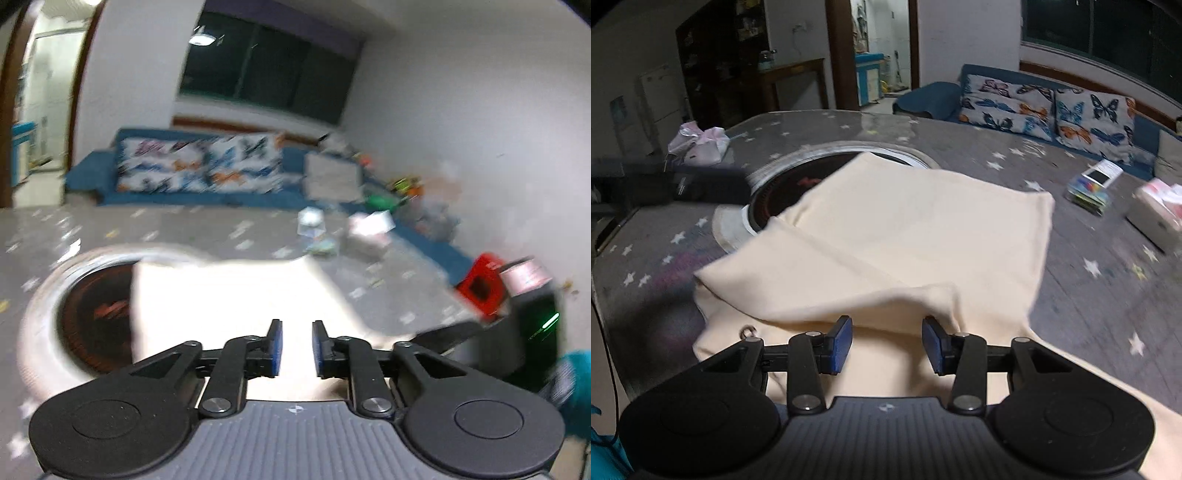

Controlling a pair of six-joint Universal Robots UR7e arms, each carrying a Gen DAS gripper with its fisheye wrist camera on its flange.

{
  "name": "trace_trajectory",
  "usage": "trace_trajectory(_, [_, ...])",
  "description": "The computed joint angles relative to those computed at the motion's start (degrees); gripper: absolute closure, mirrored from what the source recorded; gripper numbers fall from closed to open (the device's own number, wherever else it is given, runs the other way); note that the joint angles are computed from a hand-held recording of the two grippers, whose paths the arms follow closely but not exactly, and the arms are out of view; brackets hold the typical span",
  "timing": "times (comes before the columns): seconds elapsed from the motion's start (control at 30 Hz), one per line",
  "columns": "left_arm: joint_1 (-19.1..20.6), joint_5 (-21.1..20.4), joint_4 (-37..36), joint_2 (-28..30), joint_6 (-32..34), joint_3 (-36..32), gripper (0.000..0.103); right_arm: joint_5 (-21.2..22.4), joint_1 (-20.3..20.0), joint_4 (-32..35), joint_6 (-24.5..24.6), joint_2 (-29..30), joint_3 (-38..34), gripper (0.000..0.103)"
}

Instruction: Fold clothes

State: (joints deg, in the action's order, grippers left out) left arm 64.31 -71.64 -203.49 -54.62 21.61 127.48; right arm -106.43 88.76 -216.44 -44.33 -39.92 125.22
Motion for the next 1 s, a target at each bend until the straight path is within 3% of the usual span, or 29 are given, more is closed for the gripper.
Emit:
trace_trajectory(0.1, [1.38, 6.43, -0.43, -0.22, 1.37, 0.62, 0.076, -0.22, -0.44, -0.27, 0.06, -1.3, 1.64, 0.061])
trace_trajectory(0.27, [3.79, 10.28, 0.58, -1.2, 0.33, 1.77, 0.076, 0.44, -0.63, -0.96, 0.94, -3.89, 4.4, 0.06])
trace_trajectory(0.43, [4.35, 9.63, -0.24, -0.33, 0.14, 0.84, 0.076, 0.19, -0.56, -4.69, 2.99, -5.44, 5.63, 0.061])
trace_trajectory(0.7, [4.3, 4.59, 0.72, 4.09, 0.11, -4.7, 0.078, -0.79, -0.73, -5.84, 3.37, -3.88, 4.6, 0.065])
trace_trajectory(1.0, [4.89, 9.21, 0.51, 7.7, -0.49, -7.72, 0.086, 1.99, -0.96, -6.03, 1.16, 0.22, 1.81, 0.077])
